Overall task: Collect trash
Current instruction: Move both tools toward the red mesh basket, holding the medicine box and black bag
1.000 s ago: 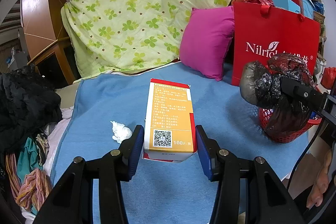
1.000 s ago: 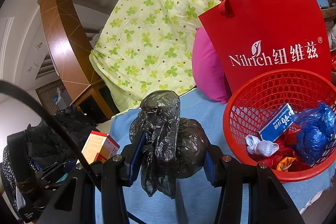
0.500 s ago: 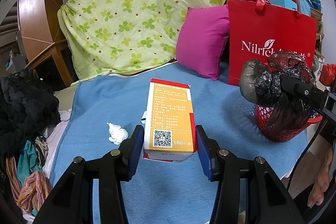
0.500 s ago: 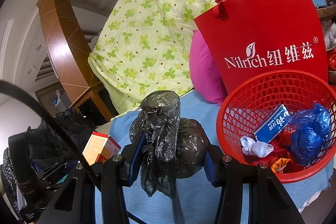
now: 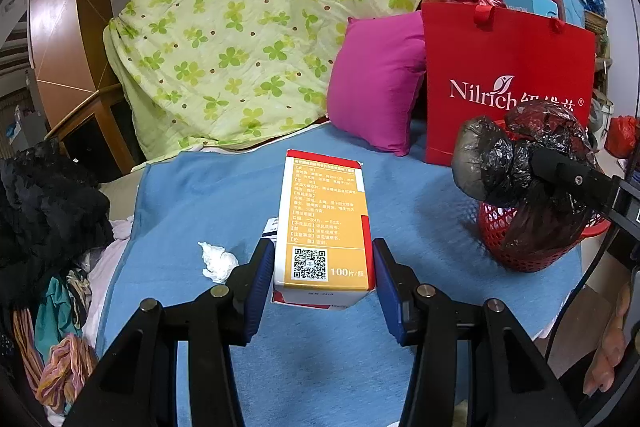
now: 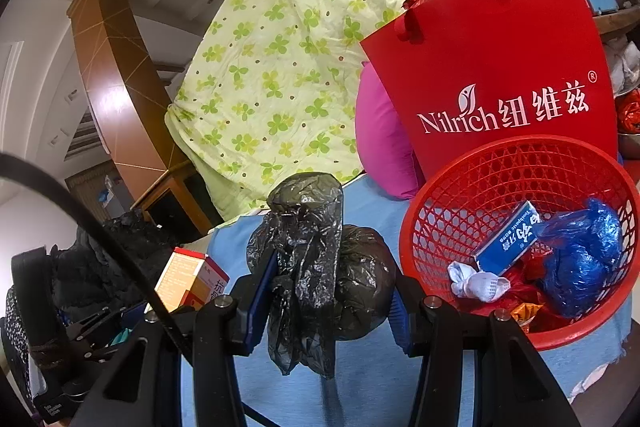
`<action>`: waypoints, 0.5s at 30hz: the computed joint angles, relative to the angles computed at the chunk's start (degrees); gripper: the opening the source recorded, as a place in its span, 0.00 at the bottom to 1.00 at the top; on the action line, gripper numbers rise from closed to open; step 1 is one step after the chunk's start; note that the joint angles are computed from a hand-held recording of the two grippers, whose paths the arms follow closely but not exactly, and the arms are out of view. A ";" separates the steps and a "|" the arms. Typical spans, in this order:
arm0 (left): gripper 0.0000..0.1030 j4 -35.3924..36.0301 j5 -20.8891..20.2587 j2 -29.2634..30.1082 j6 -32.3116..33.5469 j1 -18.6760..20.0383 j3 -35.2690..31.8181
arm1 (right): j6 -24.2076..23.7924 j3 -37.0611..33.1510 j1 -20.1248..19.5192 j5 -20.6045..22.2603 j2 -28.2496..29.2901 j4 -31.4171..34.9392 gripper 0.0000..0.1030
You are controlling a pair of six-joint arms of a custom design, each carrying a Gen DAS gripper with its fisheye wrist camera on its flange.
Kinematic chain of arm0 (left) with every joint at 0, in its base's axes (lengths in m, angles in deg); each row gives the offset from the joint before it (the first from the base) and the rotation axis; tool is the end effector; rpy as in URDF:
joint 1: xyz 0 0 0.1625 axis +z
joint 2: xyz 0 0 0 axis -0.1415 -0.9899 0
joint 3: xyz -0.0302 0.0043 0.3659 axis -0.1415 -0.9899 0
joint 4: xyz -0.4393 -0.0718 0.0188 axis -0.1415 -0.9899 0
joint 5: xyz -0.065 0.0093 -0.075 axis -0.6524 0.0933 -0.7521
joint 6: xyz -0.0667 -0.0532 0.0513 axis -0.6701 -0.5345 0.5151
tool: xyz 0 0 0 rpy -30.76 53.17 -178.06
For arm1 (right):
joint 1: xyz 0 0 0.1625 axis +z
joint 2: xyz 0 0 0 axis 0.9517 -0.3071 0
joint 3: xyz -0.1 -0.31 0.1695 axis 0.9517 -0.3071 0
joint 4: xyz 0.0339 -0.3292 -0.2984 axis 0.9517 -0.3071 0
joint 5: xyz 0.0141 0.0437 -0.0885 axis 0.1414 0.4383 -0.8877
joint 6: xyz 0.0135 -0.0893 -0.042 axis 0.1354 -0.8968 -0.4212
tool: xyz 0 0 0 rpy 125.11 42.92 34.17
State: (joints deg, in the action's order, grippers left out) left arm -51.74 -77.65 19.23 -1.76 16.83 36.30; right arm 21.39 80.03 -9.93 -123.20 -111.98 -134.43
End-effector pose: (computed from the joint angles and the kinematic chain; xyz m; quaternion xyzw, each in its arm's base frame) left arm -0.3922 -0.2851 0.0525 0.2155 0.7668 -0.4217 0.4333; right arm 0.0425 -0.3213 0.3286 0.2029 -0.8569 0.4738 0.0037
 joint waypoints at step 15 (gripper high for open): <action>0.49 -2.37 -0.08 0.52 2.49 -0.05 0.02 | -0.10 0.25 -0.87 0.85 -1.41 0.89 0.52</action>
